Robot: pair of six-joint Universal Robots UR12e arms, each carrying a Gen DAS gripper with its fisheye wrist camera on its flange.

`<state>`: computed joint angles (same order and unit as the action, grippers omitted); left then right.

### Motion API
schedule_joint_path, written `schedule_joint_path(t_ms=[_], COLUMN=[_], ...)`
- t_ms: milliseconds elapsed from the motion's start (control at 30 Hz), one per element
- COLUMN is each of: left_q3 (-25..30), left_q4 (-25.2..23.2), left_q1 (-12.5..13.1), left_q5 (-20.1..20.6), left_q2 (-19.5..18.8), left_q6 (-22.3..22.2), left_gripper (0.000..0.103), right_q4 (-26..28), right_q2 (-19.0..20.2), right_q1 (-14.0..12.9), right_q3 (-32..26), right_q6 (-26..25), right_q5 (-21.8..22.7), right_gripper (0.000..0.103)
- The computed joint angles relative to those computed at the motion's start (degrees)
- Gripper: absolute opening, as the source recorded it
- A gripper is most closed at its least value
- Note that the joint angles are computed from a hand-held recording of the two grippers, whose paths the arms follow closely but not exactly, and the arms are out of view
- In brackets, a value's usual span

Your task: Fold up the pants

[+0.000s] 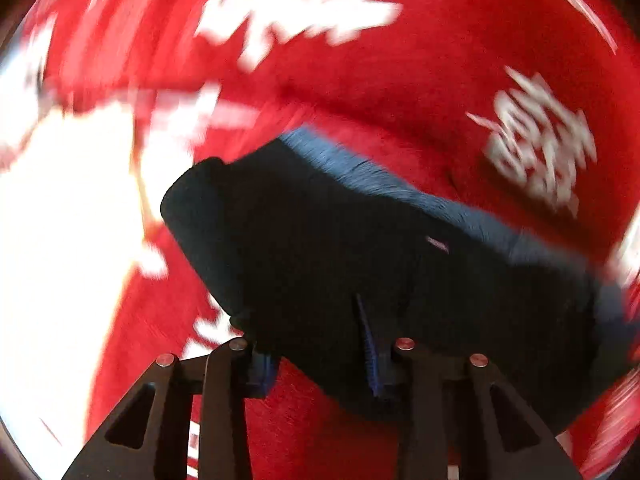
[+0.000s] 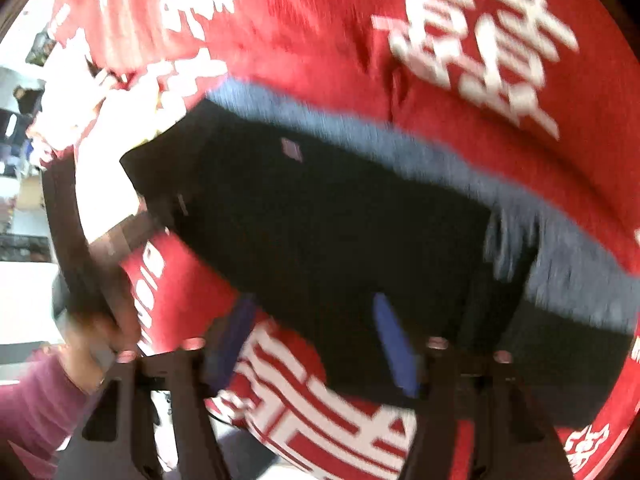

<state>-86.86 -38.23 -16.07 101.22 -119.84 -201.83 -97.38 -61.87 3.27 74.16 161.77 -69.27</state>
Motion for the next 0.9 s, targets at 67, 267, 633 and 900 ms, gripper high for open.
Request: schedule_joint_path(t_ms=[67,267,633,900], left_q3=[0.41,0.92,0.68,2.62], left_q4=[1.70,4.55,2.89,2.28], left_q1=[-2.21,-4.47,-4.43,-5.35], left_q5=[6.12,12.14,12.14,5.76], left_q2=[-0.63,-1.60,-1.24,-0.04], left_q6=[6.77,15.91,15.02,17.12], left_gripper=[0.035,0.035,0.035,0.035], right_q4=[3.18,24.95,42.36,31.50], right_q2=[3.18,15.92,28.57,18.67], right_q1=[0.26,4.14,12.39,6.51], right_q3=[-5.72,-29.09,-48.86,-32.37], right_q6=[-0.13,-5.77,-12.57,-12.06], right_q5=[2.92,8.30,-8.35,3.30], right_gripper=[0.081,0.084,0.054,0.017])
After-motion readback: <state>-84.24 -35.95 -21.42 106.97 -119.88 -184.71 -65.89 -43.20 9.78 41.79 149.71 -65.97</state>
